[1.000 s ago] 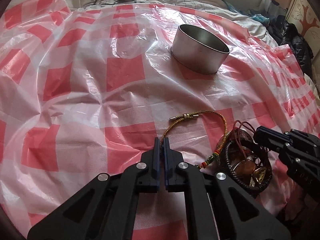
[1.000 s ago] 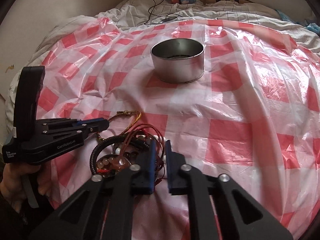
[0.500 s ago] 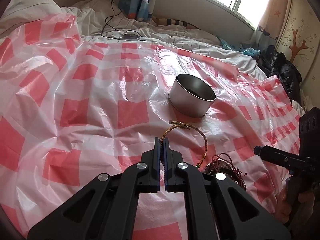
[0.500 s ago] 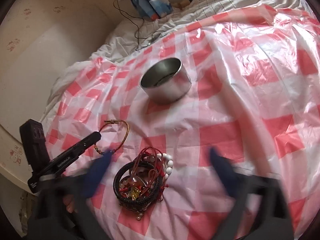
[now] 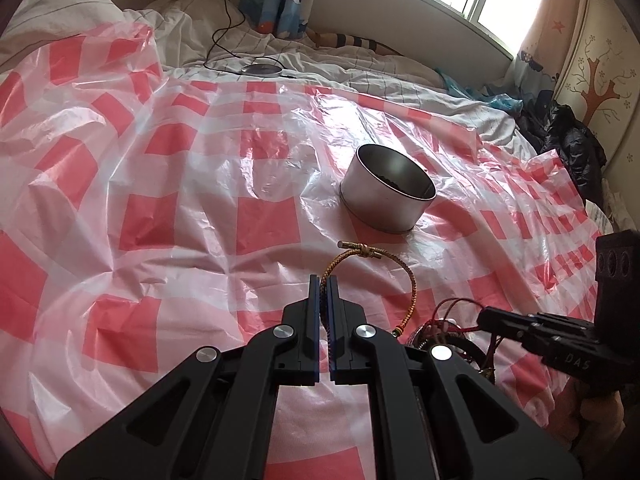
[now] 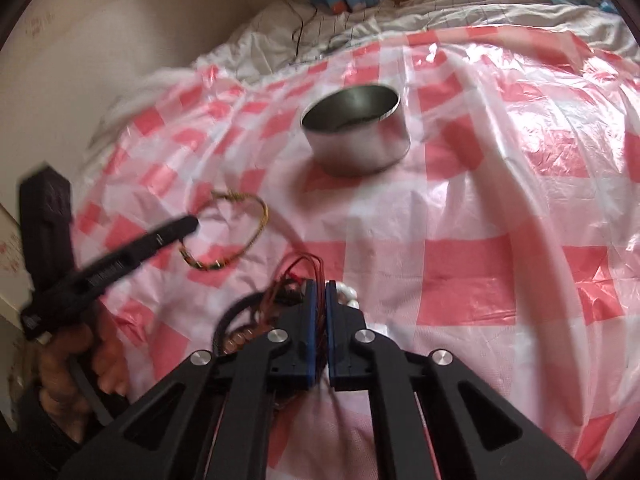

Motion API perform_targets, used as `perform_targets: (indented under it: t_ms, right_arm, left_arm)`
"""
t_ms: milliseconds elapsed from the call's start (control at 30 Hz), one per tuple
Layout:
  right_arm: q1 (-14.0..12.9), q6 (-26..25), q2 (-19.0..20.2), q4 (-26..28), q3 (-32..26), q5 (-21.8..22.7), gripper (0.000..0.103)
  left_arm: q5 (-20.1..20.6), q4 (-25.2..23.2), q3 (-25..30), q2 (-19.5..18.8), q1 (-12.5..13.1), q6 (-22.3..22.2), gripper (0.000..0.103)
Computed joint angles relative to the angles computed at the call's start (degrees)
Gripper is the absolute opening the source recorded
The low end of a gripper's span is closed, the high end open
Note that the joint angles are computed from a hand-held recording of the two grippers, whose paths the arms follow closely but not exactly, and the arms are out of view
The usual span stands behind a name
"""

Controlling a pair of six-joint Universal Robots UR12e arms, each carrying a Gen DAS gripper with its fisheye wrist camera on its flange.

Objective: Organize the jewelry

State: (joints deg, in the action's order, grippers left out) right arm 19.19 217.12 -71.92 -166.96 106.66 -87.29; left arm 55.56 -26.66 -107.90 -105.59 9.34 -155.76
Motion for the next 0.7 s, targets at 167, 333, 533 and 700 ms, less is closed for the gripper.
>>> perform_targets:
  t_ms: [167,333,533,700]
  right_arm:
    - [-1.41,5.01,-0.83,-12.91,3.33,2.39,0.005]
    - [-1.9,8.9,-1.48,-9.44,3.48,0.63,0.005]
    - [-3.26,16.17,-2.12,-4.51,4.57,0.53,0.064]
    - [-2.7,12.43,-1.61,-3.65,3.47,-0.41,0.067]
  left_arm:
    - [-0.25,0.08,0.05,-0.09,0.1,-0.12,0.003]
    - [-0.36,-0.21,0.07,-0.04,0.11,0.28,0.003]
    - [-0.28,-0.63,0.11,-0.01,-0.02,0.26,0.003]
    - [-0.2,-0.75,0.11,0.01,-0.09,0.21,0.003]
